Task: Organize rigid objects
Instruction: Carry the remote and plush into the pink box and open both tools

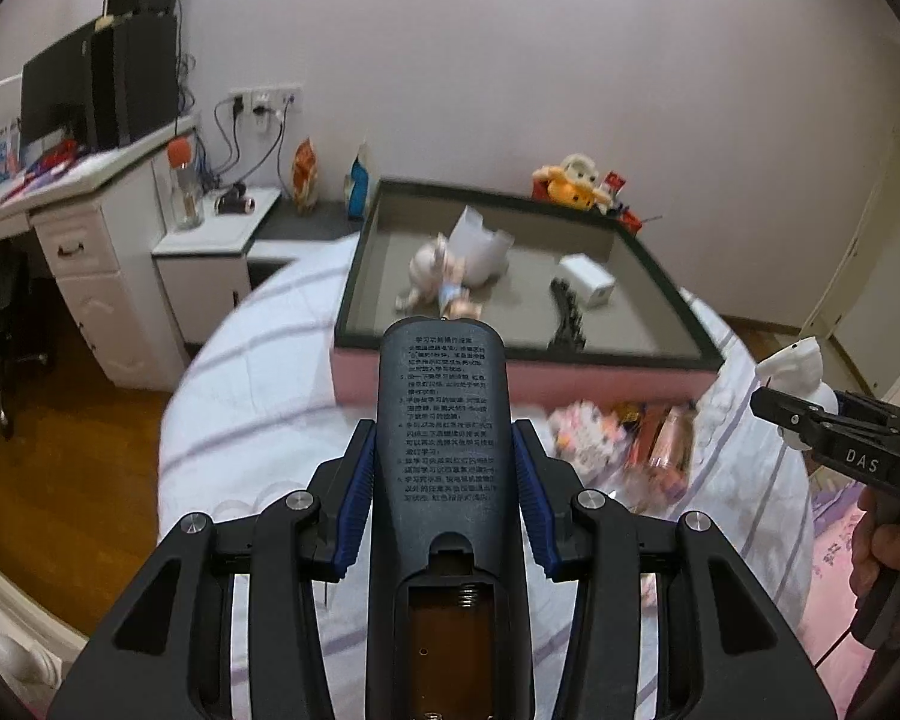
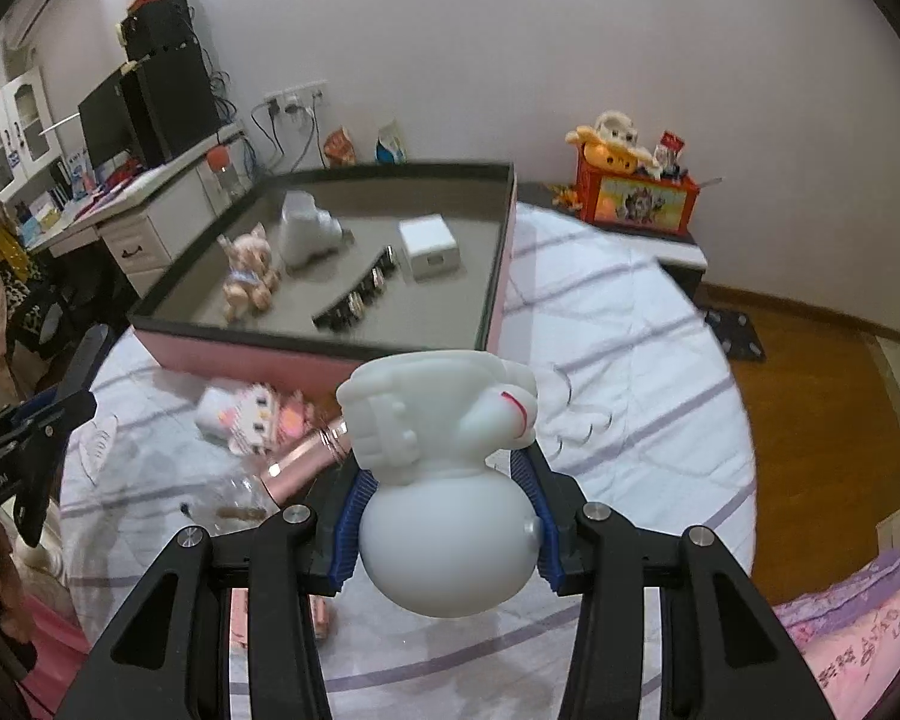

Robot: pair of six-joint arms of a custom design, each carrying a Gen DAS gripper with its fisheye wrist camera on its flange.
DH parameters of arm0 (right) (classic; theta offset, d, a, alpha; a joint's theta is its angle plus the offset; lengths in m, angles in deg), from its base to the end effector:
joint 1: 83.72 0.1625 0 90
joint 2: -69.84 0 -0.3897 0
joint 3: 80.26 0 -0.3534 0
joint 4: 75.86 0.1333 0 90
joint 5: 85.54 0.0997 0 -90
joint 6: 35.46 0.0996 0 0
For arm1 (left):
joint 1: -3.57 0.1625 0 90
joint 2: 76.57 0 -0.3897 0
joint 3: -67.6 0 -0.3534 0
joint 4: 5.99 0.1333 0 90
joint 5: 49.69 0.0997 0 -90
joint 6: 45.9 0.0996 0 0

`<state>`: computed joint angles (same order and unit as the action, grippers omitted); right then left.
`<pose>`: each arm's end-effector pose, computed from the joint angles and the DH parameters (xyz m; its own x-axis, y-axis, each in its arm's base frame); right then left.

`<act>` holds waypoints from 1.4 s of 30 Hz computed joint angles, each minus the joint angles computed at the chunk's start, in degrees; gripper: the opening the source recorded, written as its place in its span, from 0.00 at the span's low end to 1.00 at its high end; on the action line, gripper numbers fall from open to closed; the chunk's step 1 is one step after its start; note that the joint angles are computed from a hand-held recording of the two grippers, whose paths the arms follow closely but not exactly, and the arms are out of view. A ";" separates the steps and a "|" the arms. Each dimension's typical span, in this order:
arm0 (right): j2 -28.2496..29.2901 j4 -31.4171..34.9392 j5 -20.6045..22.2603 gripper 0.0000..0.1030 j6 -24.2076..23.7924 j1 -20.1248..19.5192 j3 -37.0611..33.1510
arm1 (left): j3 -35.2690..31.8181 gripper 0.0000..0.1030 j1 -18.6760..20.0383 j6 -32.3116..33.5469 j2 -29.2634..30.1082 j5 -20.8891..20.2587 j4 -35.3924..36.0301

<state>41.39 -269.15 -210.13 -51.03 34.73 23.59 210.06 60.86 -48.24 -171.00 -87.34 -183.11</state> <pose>0.3334 -0.4542 -0.0197 -0.7061 -0.3615 0.6089 -0.6338 0.7060 -0.3159 0.0045 -0.3856 0.3039 -0.8002 -0.1166 -0.5883 0.3871 0.6489 -0.6551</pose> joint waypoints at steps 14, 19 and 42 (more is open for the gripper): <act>3.19 8.70 3.11 0.45 -5.15 3.01 -16.66 | -16.71 0.43 2.75 10.63 8.95 -5.77 -1.02; 6.75 16.03 4.96 0.45 -5.01 2.21 -25.87 | -23.34 0.43 5.09 11.85 14.91 -8.80 0.59; 16.52 33.49 2.76 0.45 -1.28 -4.01 -39.75 | -34.23 0.43 12.83 8.82 29.16 -13.04 6.64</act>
<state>57.91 -235.66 -207.37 -52.31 30.72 -16.17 175.83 73.69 -39.41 -141.84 -100.39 -176.47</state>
